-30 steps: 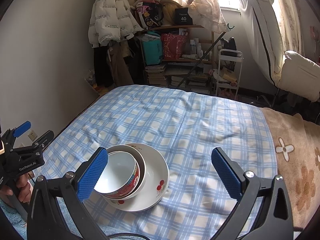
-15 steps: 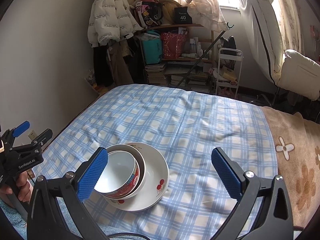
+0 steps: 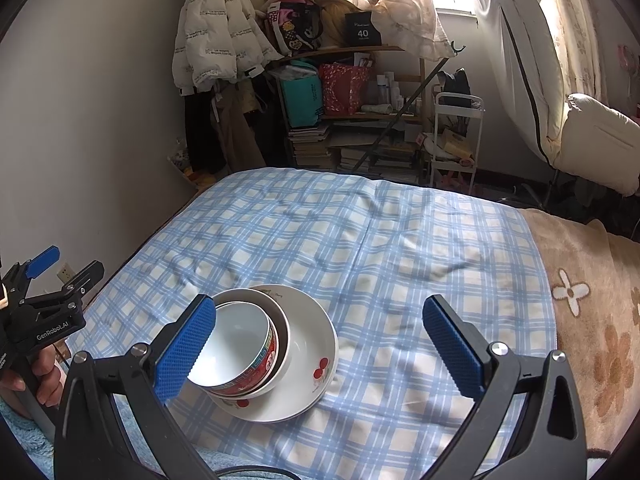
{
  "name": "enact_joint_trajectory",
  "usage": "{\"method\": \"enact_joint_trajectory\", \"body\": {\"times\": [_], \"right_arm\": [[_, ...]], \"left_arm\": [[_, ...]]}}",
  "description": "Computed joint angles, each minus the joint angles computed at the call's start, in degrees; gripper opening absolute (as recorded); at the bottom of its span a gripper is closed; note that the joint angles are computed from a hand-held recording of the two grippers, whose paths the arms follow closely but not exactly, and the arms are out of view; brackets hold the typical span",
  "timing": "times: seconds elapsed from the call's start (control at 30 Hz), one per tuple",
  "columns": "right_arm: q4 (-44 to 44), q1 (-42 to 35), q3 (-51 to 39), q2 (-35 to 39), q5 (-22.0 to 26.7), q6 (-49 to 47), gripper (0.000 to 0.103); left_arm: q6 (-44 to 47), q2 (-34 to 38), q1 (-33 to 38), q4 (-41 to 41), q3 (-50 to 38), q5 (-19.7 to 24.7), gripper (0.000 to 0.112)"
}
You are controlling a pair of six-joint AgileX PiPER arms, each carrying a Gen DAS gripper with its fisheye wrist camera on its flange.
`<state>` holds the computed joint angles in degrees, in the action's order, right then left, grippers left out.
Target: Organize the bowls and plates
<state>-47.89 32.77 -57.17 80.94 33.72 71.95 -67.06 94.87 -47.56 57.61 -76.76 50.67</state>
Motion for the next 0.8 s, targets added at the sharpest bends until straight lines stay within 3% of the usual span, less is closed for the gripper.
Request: {"method": "enact_joint_trajectory", "body": {"times": [0.8], "right_arm": [[0.43,-0.32,0.03,0.11,-0.16,-0.3,0.103]], "left_arm": [[0.65,0.14,0.44,-1.32,0.49,-0.99,0.101]]}}
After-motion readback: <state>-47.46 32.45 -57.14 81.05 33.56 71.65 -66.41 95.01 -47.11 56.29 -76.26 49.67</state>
